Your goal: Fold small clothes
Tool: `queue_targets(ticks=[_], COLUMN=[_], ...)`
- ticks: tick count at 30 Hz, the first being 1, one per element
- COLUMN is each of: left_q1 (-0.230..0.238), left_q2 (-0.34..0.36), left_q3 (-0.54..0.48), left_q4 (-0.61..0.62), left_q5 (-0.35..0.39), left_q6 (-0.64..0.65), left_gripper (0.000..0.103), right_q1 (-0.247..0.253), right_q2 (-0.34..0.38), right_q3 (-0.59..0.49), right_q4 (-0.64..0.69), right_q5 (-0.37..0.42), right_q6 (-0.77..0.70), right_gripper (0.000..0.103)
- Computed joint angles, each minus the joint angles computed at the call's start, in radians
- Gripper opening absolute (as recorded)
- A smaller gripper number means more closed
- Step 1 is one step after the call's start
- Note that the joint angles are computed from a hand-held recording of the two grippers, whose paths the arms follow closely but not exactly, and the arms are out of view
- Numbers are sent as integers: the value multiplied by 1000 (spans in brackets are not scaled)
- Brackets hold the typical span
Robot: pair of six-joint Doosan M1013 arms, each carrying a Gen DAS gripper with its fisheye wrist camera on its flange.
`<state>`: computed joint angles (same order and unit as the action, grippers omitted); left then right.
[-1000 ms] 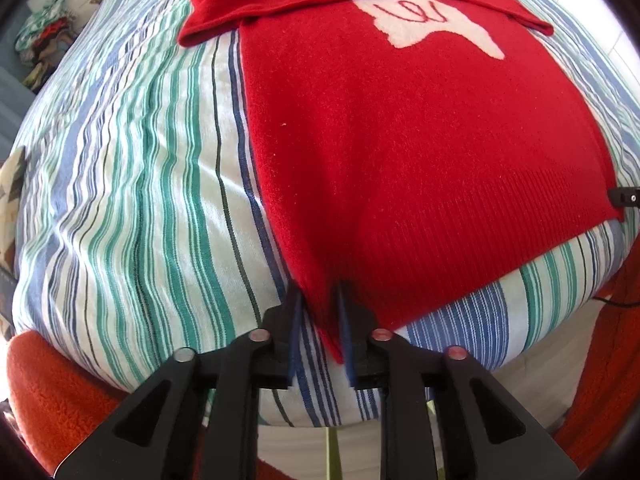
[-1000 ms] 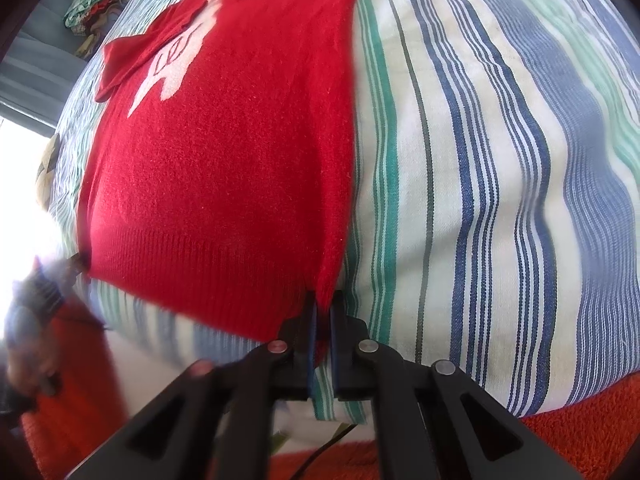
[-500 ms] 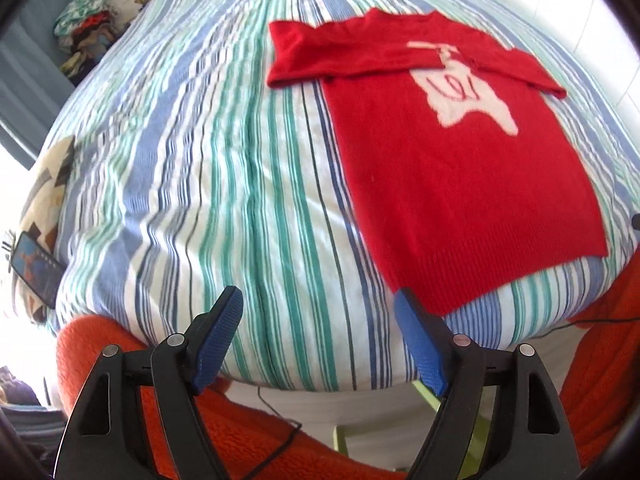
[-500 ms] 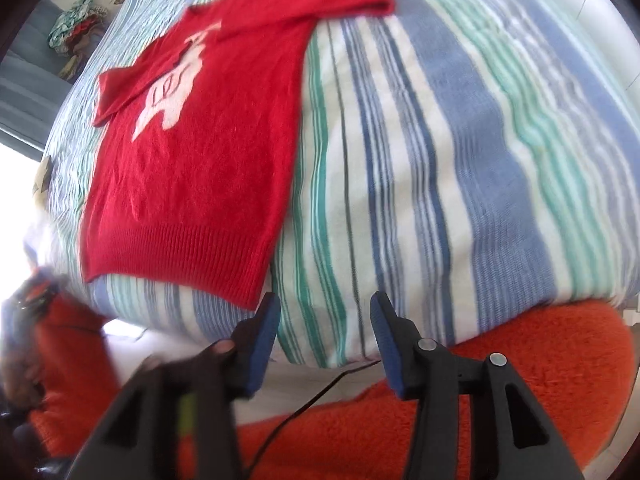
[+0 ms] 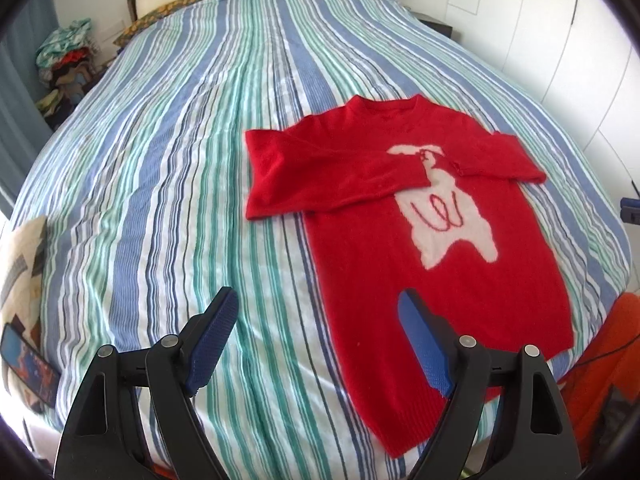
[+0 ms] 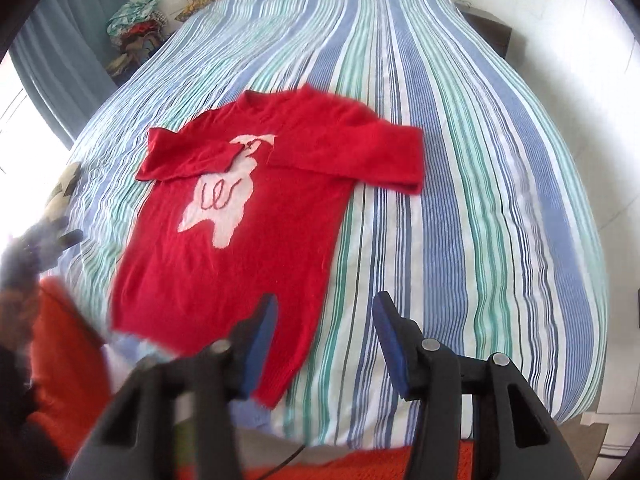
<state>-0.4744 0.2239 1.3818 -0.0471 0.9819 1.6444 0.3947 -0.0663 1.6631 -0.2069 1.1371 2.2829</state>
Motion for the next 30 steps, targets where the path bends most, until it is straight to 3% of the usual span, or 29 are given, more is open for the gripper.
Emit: queue_targets(ticks=[4, 9, 15, 20, 21, 22, 23, 27, 30], left_q1=[33, 30, 19, 21, 21, 22, 23, 39, 48], left_q2=[82, 54, 8, -28, -35, -45, -55, -85, -92], left_q3=[-128, -61, 89, 160, 168, 178, 188, 223, 235], left_q4=[-40, -43, -59, -48, -33, -17, 5, 45, 34], left_q5=[42, -46, 2, 50, 55, 54, 50, 29, 22], left_q6=[-31, -93, -201, -258, -265, -269, -279, -320, -342], left_gripper=[84, 89, 88, 88, 88, 88, 88, 88, 88], right_q1=[-76, -142, -98, -53, -57, -71, -86, -168, -253], right_q2=[27, 93, 227, 374, 397, 402, 392, 234, 87], right_q3=[-29, -61, -91, -151, -164, -163, -154, -24, 102], right_q4=[18, -8, 50, -94, -103, -81, -82, -226, -348], right_q5=[-74, -108, -242, -270, -248, -250, -267, -391, -379], right_q6=[-119, -158, -370, -429, -435, -426, -378, 0, 301], right_gripper=[50, 53, 53, 52, 47, 22, 6, 6, 6])
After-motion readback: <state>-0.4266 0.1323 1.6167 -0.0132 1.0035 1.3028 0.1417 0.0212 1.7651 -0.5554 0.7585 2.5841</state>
